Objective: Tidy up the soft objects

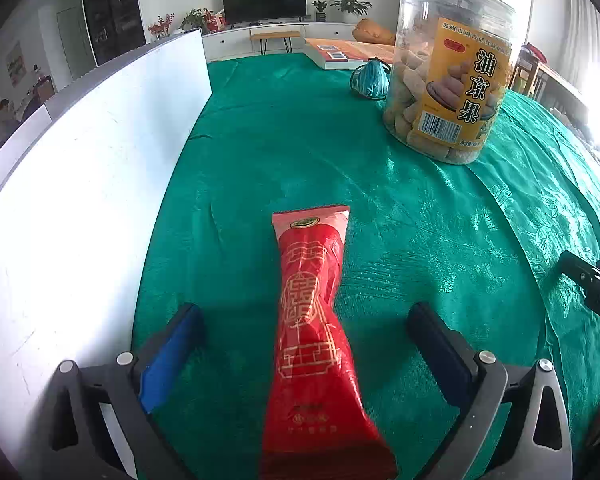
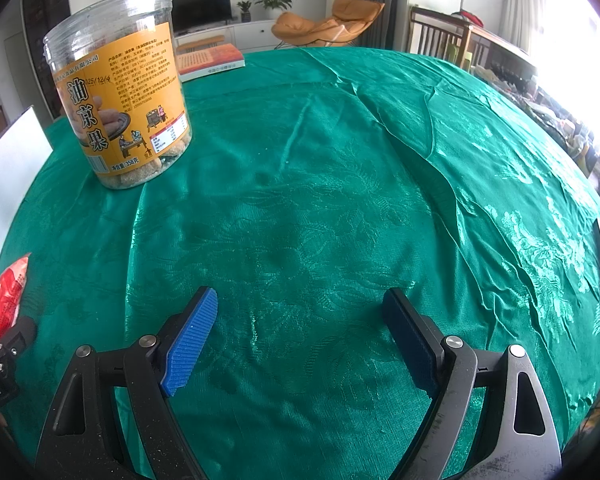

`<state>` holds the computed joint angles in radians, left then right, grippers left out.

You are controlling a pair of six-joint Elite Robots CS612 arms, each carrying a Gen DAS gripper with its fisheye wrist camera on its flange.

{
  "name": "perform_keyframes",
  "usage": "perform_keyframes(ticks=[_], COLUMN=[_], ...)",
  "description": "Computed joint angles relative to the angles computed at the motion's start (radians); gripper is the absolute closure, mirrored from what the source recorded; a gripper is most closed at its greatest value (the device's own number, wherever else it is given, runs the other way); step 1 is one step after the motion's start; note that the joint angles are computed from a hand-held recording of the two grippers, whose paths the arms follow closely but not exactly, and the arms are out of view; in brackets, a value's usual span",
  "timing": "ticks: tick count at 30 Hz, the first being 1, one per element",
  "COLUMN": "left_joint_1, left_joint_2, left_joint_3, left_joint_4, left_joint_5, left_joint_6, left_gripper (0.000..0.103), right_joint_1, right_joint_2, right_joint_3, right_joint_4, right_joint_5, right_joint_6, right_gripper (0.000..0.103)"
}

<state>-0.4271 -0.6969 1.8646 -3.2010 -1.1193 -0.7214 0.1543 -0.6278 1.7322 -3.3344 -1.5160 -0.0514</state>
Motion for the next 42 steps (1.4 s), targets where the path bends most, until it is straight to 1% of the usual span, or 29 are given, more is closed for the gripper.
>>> perform_keyframes(ticks=[19,20,21,23,24,26,27,28,29,31,33,34,35,36,37,38,39,41,42], left_joint_1=[-0.001,-0.001,-0.001,-0.001,-0.001,-0.001,-0.001,-0.001,-0.001,-0.001,-0.001,-0.001,-0.001,-0.001,-0.002,-0.002,-0.002,-0.001,-0.001], left_joint_2=[-0.001,-0.001,-0.001,-0.001,-0.001,0.000,0.000,0.000,0.000,0.000,0.000,0.000,0.000,0.000,0.000,0.000,0.000,0.001,0.001], left_joint_3=[0.003,0.003,0.003,0.002,0.003,0.002,0.002,0.002,0.002,0.001,0.001,0.001,0.001,0.001,0.000,0.000,0.000,-0.002,-0.002], left_joint_4=[-0.001,-0.001,-0.001,-0.001,-0.001,-0.001,-0.001,-0.001,-0.001,-0.001,-0.001,-0.001,-0.001,-0.001,0.000,0.000,0.000,0.000,0.000], left_joint_5=[0.000,0.000,0.000,0.000,0.000,0.000,0.000,0.000,0.000,0.000,0.001,0.001,0.000,0.000,0.000,-0.001,-0.001,-0.001,-0.001], left_joint_6=[-0.001,-0.001,-0.001,-0.001,-0.001,-0.001,-0.001,-0.001,-0.001,-0.001,-0.001,-0.001,-0.001,-0.001,-0.001,0.000,-0.001,0.000,0.000], left_gripper=[0.001,0.001,0.001,0.001,0.001,0.001,0.001,0.001,0.001,0.001,0.001,0.001,0.000,0.000,0.000,0.000,0.000,0.000,0.000], right_joint_1=[0.001,-0.004,-0.013,-0.040,-0.049,-0.059,-0.063,-0.066,-0.061,-0.054,-0.041,-0.038,-0.038,-0.040,-0.045,-0.050,-0.050,-0.043,-0.043], right_joint_2=[0.000,0.004,0.006,0.022,0.033,0.066,0.084,0.102,0.121,0.156,0.188,0.199,0.206,0.210,0.214,0.213,0.210,0.193,0.187], right_joint_3=[-0.001,-0.011,-0.020,-0.065,-0.103,-0.191,-0.235,-0.284,-0.343,-0.439,-0.512,-0.532,-0.543,-0.544,-0.539,-0.527,-0.511,-0.477,-0.468], right_joint_4=[0.001,0.007,0.012,0.030,0.047,0.054,0.058,0.078,0.124,0.227,0.302,0.322,0.342,0.352,0.342,0.338,0.335,0.345,0.366], right_joint_5=[0.005,0.025,0.060,0.159,0.182,0.185,0.199,0.205,0.201,0.216,0.231,0.263,0.314,0.385,0.445,0.517,0.553,0.558,0.576], right_joint_6=[0.004,0.001,0.009,0.052,0.073,0.110,0.125,0.129,0.120,0.071,-0.009,-0.046,-0.079,-0.105,-0.106,-0.117,-0.137,-0.199,-0.235], right_gripper=[0.016,0.016,0.016,0.017,0.018,0.018,0.018,0.018,0.018,0.018,0.018,0.018,0.018,0.018,0.022,0.022,0.022,0.020,0.020])
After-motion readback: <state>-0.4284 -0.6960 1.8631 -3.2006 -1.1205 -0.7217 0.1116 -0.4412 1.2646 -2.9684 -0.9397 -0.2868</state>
